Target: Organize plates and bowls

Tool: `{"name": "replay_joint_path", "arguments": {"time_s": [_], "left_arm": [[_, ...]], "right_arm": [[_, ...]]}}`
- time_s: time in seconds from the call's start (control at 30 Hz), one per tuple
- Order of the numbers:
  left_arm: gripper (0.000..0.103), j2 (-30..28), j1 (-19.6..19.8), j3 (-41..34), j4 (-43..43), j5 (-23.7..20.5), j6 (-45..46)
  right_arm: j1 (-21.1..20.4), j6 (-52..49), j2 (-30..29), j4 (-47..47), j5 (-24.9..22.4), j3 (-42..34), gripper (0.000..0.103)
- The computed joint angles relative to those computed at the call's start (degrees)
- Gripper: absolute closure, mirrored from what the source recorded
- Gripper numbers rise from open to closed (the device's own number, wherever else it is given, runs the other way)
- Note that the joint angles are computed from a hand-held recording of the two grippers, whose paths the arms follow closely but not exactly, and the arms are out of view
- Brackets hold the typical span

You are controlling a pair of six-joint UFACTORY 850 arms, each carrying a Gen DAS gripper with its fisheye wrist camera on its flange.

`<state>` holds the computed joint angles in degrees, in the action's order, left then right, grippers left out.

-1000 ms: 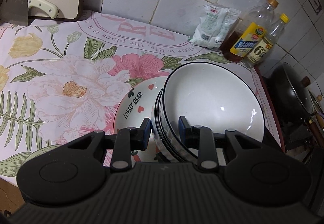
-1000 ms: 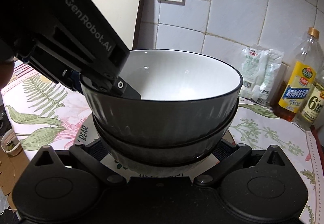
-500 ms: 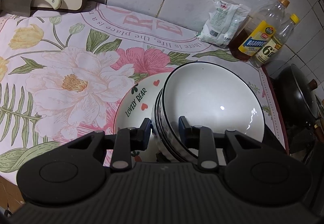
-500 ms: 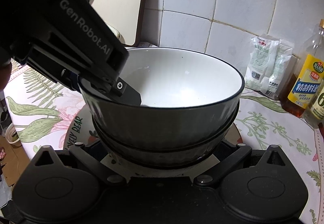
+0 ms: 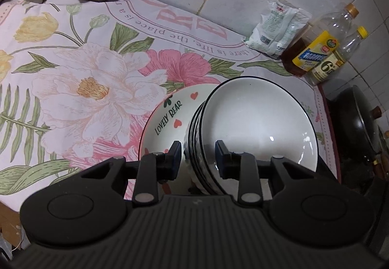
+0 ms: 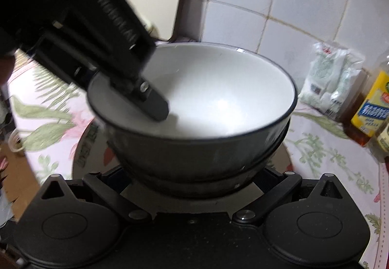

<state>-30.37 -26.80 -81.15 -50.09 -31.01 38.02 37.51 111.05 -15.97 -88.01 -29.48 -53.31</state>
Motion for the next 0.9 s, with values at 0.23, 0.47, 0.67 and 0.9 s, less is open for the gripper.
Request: {"name": "replay_joint_path", "arguments": {"time_s": [0.23,0.47,0.67,0.9], "left_arm": [[0.071,2.6,-2.3,2.1,9.6,5.6,-6.7],[0.063,8.4,-2.1,6.5,6.7,5.0,-1.9],[0.062,15.5,-0.2,10.9,2.4,1.6,5.2],[0.058,23.4,1.6,16.2,0.6,1.3,10.2]], "right_arm": [[2.4,3.8,5.5,-1.6,-1.7,3.9,0.000],[6.0,6.6,9.3,4.2,-6.1,6.4,0.000],[11.0,7.1,12.3,12.3,-15.2,6.0,0.000],[16.9,7.7,15.0,19.4,-25.0,4.9,0.000]]}}
